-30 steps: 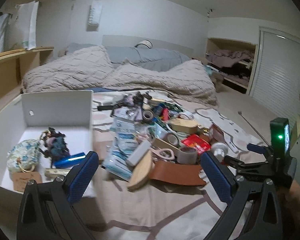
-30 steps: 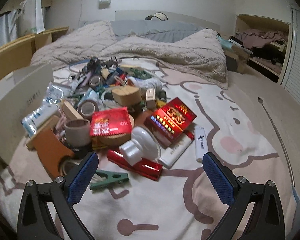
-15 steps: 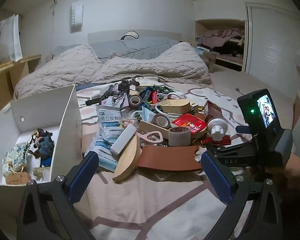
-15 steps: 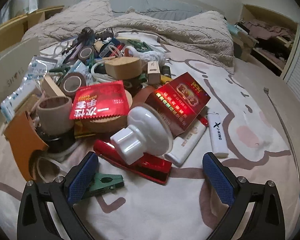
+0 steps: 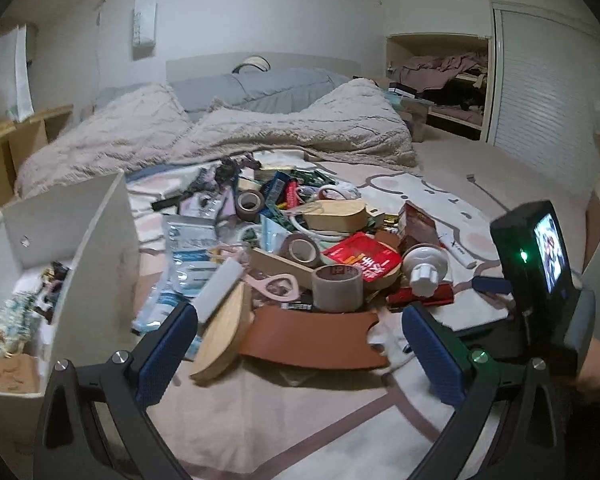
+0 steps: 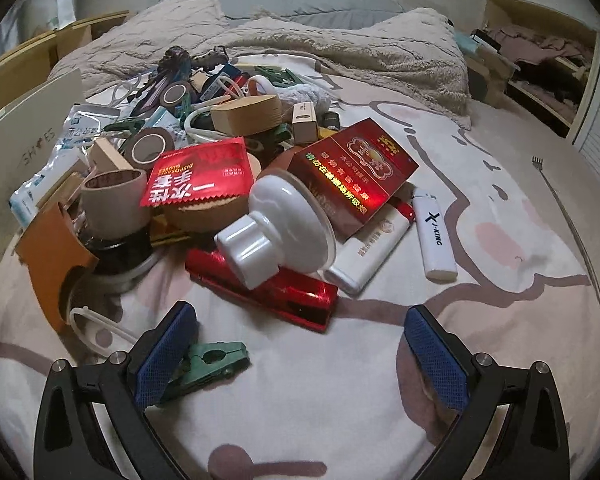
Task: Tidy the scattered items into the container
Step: 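Withdraw both tools from the shoebox back toward the pile of items, then lower the left tool onto the brown leather strip while the right tool approaches the green clip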
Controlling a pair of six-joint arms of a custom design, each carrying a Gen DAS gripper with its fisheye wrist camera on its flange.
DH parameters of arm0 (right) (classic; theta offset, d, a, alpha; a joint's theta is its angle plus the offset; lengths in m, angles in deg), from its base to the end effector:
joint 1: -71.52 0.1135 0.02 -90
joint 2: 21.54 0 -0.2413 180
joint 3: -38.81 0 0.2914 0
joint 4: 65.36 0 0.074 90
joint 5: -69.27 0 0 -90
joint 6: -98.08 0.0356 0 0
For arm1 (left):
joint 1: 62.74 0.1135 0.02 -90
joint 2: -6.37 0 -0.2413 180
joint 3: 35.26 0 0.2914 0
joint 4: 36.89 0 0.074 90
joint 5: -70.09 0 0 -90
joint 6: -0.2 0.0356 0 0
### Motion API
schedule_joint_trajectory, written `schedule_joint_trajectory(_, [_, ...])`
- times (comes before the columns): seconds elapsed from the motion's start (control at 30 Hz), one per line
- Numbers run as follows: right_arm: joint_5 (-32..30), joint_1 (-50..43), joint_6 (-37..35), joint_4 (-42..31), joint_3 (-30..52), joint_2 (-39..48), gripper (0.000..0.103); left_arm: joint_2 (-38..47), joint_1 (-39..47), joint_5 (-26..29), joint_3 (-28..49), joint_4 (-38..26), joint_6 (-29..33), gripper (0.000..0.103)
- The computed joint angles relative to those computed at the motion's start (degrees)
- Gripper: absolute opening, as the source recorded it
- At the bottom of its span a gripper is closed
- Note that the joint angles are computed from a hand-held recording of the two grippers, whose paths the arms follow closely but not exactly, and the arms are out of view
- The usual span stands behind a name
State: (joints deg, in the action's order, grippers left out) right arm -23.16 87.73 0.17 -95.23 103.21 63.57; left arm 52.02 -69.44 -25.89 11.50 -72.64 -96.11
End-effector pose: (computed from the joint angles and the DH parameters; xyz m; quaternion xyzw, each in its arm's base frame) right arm 0.3276 0.0968 0.1662 -0.2036 0.9189 0.0443 0.3349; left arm 0.2315 -0.0235 0.2295 -0.0212 0.8844 -0.0067 0.4661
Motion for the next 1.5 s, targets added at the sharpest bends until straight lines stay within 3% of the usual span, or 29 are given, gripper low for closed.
schedule_joint_trajectory(0.2, [-2.4, -1.5, -1.9, -0.8, -1.0, -1.3, 0.103, 7.2, 4.2, 11.4, 3.2, 1.8, -3.4, 0.103])
schedule_joint_trajectory(0.33, [-3.1, -1.9, -2.9, -0.3, -1.9, -2.1, 0.103, 13.0, 5.4, 14.1, 6.8, 2.7, -4.0, 0.103])
schedule_joint_trajectory(0.53, [-2.5, -1.5, -2.7, 1.6, -2.7, -2.1, 0.103, 21.8, 5.1, 11.0, 11.7, 3.2, -3.1, 0.103])
schedule_joint_trajectory(0.8, [-2.5, -1.5, -2.7, 2.2, -2.8, -1.7, 0.103, 24.4, 0.8, -1.9, 10.8, 3.8, 0.7, 0.102])
schedule_joint_trajectory(1.3, [-2.8, -1.7, -2.7, 2.7, -3.1, -1.8, 0.103, 13.5, -1.4, -11.9, 2.6, -3.0, 5.9, 0.102])
schedule_joint_trajectory(1.5, [-2.4, -1.6, -2.6, 2.8, -3.3, -1.9, 0.103, 8.4, -2.2, -9.3, 2.0, -3.7, 5.4, 0.102])
